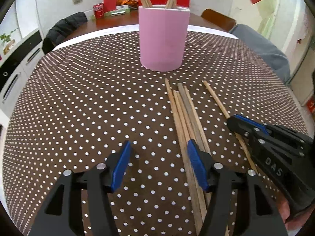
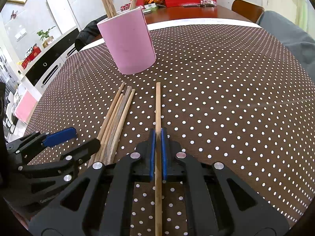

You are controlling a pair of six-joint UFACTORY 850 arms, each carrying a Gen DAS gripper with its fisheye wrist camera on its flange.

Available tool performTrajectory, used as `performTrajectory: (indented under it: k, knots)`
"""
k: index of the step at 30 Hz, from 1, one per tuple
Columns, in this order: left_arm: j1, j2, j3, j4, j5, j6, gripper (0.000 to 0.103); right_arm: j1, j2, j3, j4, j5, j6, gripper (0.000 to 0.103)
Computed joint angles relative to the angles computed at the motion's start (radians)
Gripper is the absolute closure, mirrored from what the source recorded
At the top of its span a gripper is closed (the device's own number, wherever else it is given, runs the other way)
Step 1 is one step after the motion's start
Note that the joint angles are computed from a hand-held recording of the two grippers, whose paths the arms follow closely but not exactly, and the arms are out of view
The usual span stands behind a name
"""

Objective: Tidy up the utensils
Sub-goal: 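Grasp one wooden chopstick with each gripper, then lift the chopstick with the left gripper while the right gripper lifts its chopstick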

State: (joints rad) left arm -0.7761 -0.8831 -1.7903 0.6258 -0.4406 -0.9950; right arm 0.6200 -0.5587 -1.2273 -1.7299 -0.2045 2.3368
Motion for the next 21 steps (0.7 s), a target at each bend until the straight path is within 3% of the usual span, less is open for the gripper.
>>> performTrajectory:
  k: [9,12,14,16,21]
  knots:
    - [-0.009,-0.112,-0.199,-0.004,-0.186,0.001,0.039,-0.003,0.009,0.012,-0.066,0.01,0.072,0.097]
    - [-0.005,-0.134,-0.233,-0.018,-0.185,0.016,0.04,-0.002,0.01,0.013,-0.051,0.008,0.056,0.097]
    - [0.004,-0.117,-0.202,-0.031,-0.12,0.043,0.062,-0.002,0.011,0.014,-0.064,0.009,0.07,0.097]
    - [0.004,-0.109,-0.187,0.005,-0.116,0.01,0.095,-0.003,0.011,0.014,-0.069,0.01,0.076,0.097]
    - [0.009,-0.075,-0.116,0.074,-0.055,-0.064,0.096,0.009,0.011,0.01,0.026,-0.016,-0.032,0.097]
